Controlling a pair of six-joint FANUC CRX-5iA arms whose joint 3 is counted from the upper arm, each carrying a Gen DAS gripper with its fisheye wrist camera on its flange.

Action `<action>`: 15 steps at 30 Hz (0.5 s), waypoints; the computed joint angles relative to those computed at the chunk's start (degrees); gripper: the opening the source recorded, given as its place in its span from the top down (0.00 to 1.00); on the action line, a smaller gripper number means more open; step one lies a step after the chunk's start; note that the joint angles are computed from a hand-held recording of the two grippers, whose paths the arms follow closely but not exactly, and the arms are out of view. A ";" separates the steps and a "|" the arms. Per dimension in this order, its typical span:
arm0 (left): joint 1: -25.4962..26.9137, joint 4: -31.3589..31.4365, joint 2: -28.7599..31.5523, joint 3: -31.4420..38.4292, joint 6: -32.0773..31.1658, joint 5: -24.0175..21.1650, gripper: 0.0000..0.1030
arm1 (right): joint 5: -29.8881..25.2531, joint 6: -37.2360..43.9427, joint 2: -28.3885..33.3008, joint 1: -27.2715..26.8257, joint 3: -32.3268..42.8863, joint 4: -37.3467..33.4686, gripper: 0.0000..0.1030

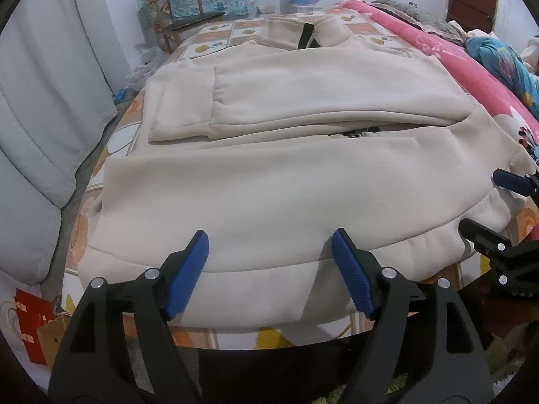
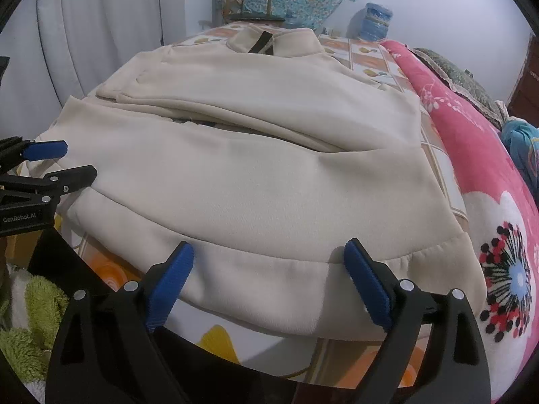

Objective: Fold large clothes

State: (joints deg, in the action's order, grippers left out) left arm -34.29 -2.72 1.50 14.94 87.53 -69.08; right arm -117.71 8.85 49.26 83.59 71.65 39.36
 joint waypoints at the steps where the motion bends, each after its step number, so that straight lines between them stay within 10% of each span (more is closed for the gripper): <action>1: -0.07 -0.21 0.02 0.06 0.12 -0.02 0.28 | -0.07 0.09 0.13 0.00 0.20 0.05 0.14; 15: -0.17 -1.30 0.51 0.88 1.80 -0.85 0.18 | 0.11 0.01 0.11 -0.20 0.36 -0.41 0.12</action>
State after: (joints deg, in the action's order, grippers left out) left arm -34.46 -4.02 2.01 15.82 89.32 -69.93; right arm -117.60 8.86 49.37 83.39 72.01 38.94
